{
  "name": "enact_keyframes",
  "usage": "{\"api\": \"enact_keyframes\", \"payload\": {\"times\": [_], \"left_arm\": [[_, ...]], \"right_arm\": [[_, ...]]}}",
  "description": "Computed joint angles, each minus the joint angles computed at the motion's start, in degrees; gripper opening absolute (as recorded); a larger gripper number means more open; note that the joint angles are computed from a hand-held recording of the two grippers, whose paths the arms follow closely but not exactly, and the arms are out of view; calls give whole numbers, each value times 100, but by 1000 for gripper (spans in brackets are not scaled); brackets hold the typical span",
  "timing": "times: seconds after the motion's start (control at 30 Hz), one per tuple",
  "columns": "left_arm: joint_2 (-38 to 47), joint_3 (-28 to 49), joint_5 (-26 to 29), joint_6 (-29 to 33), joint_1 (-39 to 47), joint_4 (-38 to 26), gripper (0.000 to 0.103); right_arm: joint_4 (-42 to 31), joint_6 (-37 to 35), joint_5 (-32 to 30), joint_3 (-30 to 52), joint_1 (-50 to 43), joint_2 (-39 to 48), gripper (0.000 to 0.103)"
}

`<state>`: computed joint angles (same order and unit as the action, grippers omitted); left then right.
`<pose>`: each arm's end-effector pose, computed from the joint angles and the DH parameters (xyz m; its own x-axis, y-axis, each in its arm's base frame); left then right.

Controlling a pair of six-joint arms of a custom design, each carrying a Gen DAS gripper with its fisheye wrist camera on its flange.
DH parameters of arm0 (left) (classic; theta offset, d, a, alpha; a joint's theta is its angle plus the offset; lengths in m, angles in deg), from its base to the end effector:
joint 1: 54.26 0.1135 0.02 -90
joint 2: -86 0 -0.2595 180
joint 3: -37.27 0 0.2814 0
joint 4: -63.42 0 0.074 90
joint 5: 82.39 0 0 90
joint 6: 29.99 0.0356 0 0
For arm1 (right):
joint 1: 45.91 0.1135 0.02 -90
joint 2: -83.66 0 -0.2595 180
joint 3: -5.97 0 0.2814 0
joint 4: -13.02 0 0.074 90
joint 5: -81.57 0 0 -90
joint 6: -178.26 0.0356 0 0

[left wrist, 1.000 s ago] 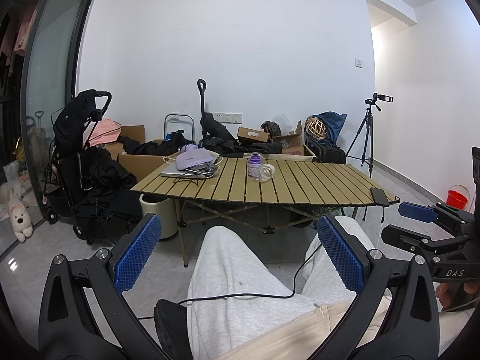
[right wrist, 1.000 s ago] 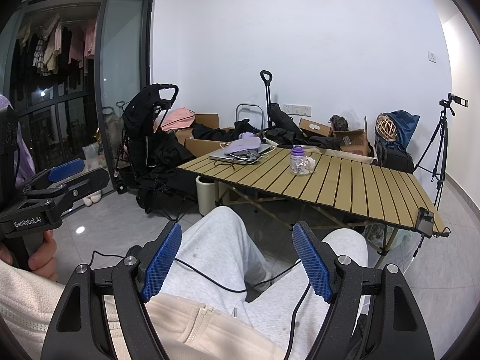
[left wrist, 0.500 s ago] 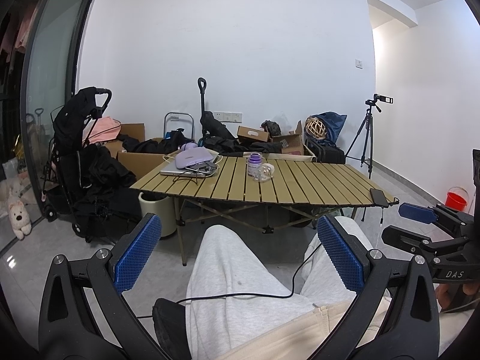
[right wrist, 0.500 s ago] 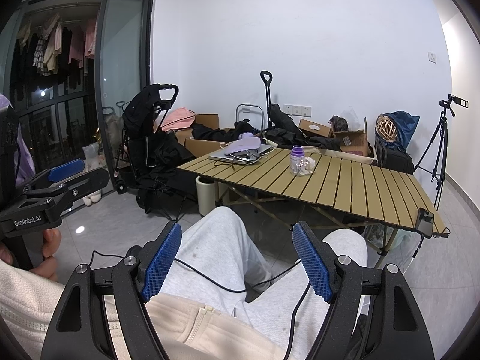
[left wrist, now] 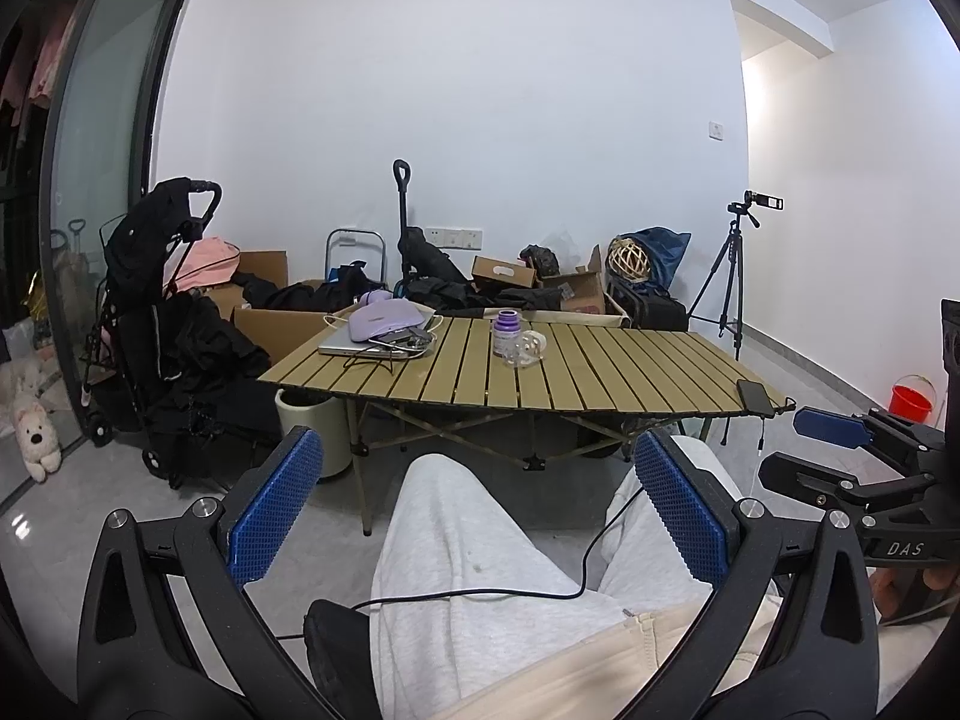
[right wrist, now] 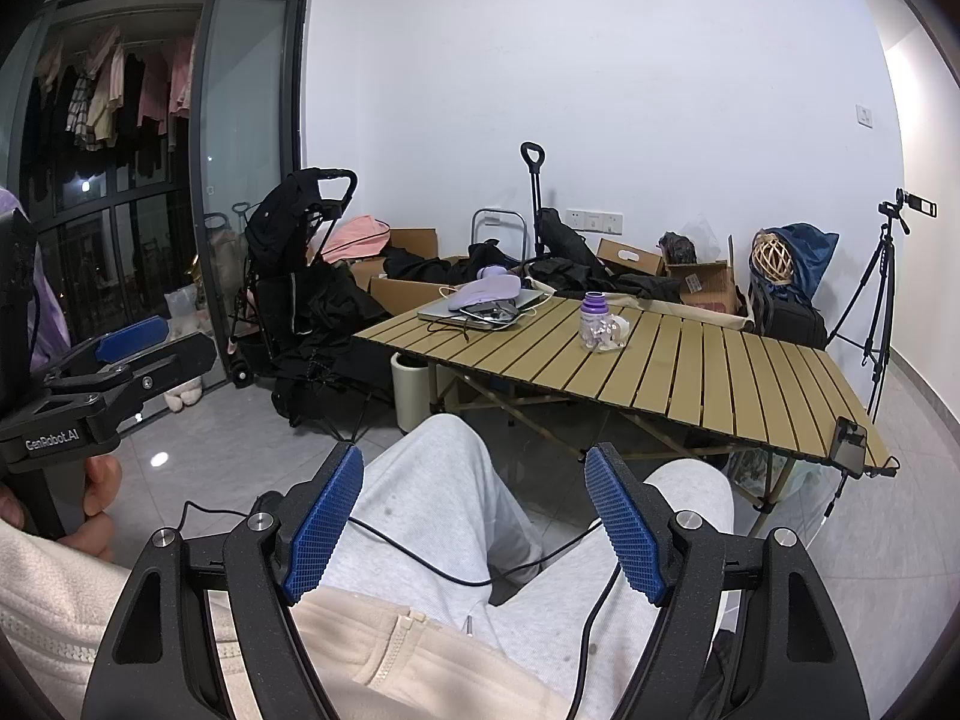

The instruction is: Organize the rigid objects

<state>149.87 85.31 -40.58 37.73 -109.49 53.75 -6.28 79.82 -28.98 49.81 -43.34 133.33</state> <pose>0.1727 -0.2023 0.2276 -0.2894 -0.0264 -0.9569 0.0586 0.9973 -0.0453 0.2284 0.0228 0.2372 -0.3669 -0.1540 -0.9174 -0.4178 0.9084 0.0146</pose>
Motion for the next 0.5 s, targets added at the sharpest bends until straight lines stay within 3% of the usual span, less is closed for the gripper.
{"api": "enact_keyframes", "payload": {"times": [0.5], "left_arm": [[79, -13, 135, 100, 21, 193, 103]], "right_arm": [[-6, 13, 33, 9, 39, 16, 81]]}}
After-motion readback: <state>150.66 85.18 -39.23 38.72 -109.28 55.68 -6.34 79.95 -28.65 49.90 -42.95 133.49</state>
